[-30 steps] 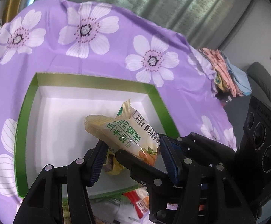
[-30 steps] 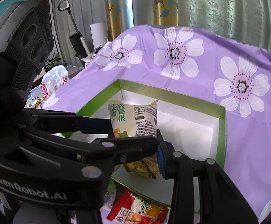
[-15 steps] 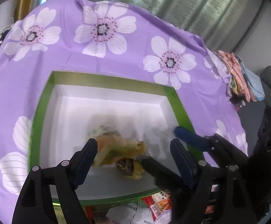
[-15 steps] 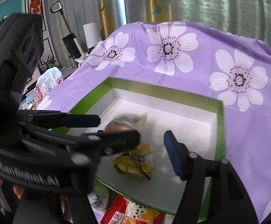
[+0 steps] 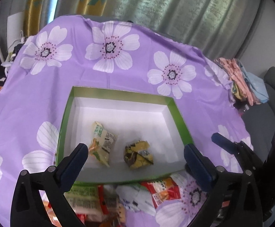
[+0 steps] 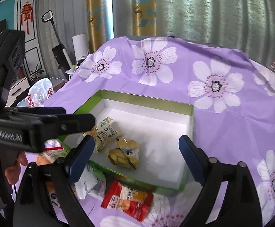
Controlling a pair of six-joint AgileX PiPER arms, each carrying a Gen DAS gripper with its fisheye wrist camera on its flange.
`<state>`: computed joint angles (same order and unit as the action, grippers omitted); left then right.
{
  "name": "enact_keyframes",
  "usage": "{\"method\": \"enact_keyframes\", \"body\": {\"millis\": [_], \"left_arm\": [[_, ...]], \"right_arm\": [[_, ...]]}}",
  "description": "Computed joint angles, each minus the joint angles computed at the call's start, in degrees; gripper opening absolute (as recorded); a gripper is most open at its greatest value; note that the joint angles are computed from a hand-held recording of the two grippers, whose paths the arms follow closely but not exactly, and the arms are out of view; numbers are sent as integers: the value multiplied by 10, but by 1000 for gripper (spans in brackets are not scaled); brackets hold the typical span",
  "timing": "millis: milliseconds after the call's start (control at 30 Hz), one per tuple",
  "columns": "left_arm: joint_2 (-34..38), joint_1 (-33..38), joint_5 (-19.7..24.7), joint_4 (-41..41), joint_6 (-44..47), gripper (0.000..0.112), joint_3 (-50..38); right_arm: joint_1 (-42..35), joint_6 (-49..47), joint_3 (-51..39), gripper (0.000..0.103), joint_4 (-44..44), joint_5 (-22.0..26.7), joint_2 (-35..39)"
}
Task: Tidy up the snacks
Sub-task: 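Pull the left tool back from the box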
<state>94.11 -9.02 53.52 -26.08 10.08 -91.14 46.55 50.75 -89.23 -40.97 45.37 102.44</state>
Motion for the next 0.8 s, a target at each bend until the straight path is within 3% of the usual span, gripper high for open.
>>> {"method": "enact_keyframes", "body": {"millis": [133,467,800], "left_arm": [[-43,11,-1,-4,1,101,36],[-189,-11,-57,134,-72,101,160],[-269,-5,-37,127,-65,101,209]], "right_arm": [[22,58,38,102,-32,25,-40],[109,178,115,102,-86,90,-119],[201,238,130,102,-121,168,-149]]}}
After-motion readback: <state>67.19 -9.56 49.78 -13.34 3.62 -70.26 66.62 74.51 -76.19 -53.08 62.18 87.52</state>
